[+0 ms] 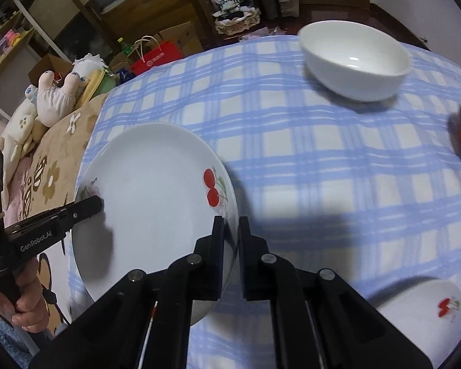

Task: Organize plates and bowls
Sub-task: 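Carry the plate with the left gripper while the right gripper carries its plate onto the stack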

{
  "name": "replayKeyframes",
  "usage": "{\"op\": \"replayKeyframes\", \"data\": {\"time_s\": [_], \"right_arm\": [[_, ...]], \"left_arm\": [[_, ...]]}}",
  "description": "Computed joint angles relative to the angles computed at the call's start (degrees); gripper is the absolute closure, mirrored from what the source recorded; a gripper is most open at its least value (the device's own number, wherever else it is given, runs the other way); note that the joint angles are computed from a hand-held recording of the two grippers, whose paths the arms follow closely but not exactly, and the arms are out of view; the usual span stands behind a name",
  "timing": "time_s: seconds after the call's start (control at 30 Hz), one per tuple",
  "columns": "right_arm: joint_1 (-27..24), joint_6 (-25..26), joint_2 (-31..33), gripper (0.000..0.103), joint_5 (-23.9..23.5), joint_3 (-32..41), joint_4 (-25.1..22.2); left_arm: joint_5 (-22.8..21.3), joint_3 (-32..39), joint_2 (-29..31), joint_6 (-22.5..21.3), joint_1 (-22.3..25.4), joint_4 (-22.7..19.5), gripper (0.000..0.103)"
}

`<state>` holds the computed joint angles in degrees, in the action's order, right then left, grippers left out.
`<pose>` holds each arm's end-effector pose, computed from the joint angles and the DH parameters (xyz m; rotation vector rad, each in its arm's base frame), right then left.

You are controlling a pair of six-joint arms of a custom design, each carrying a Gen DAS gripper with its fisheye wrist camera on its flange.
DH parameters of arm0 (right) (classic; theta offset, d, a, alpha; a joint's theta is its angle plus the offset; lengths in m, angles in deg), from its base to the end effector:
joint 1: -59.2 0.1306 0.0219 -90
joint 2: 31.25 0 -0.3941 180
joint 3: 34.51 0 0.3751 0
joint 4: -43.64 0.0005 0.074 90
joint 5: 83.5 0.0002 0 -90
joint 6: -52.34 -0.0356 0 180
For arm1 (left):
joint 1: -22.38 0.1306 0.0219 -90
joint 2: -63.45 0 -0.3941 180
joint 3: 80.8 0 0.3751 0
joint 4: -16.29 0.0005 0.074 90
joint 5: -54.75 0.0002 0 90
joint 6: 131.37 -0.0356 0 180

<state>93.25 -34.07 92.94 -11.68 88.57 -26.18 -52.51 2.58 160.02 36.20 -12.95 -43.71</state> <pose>0.5355 0.3747 0.3474 -0.9921 2.6735 0.5659 0.3837 -0.2597 0.3331 -1.0403 2.5234 -0.1071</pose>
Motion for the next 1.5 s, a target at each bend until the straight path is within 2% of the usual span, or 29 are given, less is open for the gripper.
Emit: {"op": "replayKeyframes", "data": {"time_s": [0.23, 0.43, 0.73, 0.9, 1.23, 1.3, 1.4, 1.5], "right_arm": [[-3.2, 0.8, -3.8, 0.094, 0.2, -3.3, 0.3], [-7.2, 0.1, -6.4, 0.094, -1.9, -5.5, -1.3], [-11.1, 2.2, -11.7, 0.094, 1.6, -10.1, -0.9], [-14.5, 1.7, -13.2, 0.094, -0.1, -11.5, -2.2], [-18.0, 3.2, -16.0, 0.094, 0.3, -14.3, -2.7], [-18.4, 4.0, -16.6, 0.094, 0.3, -15.1, -2.6], [-19.2, 4.5, -17.7, 0.094, 0.5, -17.5, -1.2], [-19.9, 4.3, -17.7, 0.094, 0.4, -18.4, -1.3]], "left_arm": [[-1.4, 5.9, 3.6, -1.4, -3.1, -1.5, 0.084], [-2.3, 10.9, 6.9, -3.5, -5.4, -1.8, 0.084], [-5.1, 21.2, 13.2, -7.3, -8.9, -4.6, 0.083], [-4.3, 25.6, 16.4, -9.8, -9.9, -4.8, 0.083], [-2.9, 31.0, 20.2, -10.7, -11.2, -4.9, 0.082], [-3.6, 32.3, 21.2, -9.6, -11.6, -5.8, 0.081], [-5.5, 36.0, 23.6, -10.4, -12.3, -9.0, 0.081], [-5.1, 37.9, 25.1, -11.1, -12.4, -10.2, 0.081]]}}
